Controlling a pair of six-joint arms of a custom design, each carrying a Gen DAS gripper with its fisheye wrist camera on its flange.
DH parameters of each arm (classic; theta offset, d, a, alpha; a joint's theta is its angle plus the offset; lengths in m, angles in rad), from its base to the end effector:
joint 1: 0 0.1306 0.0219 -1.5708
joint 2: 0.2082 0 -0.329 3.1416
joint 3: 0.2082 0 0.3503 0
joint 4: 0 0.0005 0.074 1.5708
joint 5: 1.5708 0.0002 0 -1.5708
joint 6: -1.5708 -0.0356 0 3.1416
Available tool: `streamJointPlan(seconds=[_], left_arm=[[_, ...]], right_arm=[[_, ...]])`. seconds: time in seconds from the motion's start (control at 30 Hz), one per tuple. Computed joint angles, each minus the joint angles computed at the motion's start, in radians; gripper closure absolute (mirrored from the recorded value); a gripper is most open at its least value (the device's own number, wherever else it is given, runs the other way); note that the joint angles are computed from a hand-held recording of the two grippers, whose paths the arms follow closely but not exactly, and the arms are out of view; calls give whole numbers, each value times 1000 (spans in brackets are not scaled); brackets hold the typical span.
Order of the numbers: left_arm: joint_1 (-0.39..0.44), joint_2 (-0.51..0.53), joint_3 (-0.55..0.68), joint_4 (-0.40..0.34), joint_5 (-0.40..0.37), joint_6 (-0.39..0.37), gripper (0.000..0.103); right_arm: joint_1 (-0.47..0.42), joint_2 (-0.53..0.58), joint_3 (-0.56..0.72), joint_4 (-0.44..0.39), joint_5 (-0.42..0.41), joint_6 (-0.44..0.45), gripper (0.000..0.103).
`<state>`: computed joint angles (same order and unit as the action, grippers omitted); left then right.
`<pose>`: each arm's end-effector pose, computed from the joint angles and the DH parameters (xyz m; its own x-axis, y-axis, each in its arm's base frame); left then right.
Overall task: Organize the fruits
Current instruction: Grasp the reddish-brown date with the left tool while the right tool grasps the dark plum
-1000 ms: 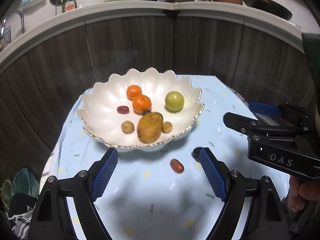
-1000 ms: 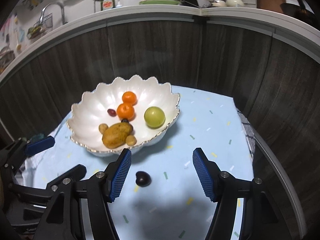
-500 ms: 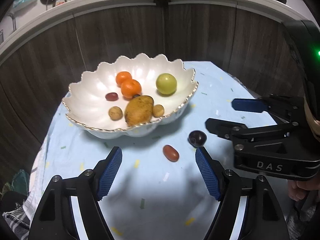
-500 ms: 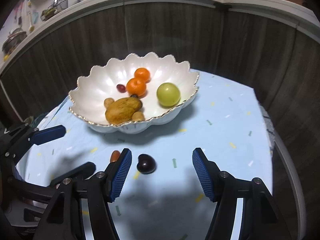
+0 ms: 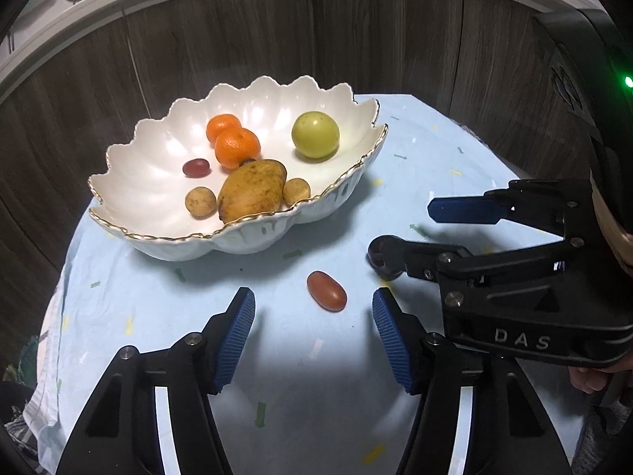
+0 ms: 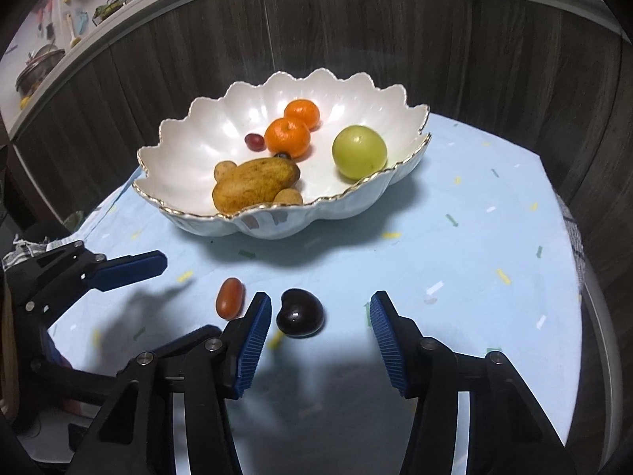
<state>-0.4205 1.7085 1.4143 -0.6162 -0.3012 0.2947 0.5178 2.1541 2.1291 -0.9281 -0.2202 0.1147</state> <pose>0.4923 -0.2091 0.2531 -0.7549 0.0337 -0.6550 0.0047 0.9989 0.0460 0.5777 0.3374 0.2643 -0.6358 -0.4907 -0.5957 -0.6701 0.7340 0.1106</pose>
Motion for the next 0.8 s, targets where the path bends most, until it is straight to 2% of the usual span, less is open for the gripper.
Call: streamJointPlan(seconds=[0.2, 0.43, 0.5, 0.67, 0.8], left_arm=[[10, 16, 3, 8, 30, -11, 43], [17, 48, 38, -24, 31, -15, 46], [17, 60, 52, -33, 34, -18, 50], [14, 80, 73, -38, 32, -27, 56], [12, 93, 90, -37, 36, -36, 62]], right_arm=[[0, 11, 6, -13, -9, 18, 52], [4, 28, 25, -27, -25, 36, 54], [4, 35, 34, -35, -32, 41, 55], [5, 58, 70, -65, -62, 47, 67], [-2, 78, 98, -88, -84, 27, 69]])
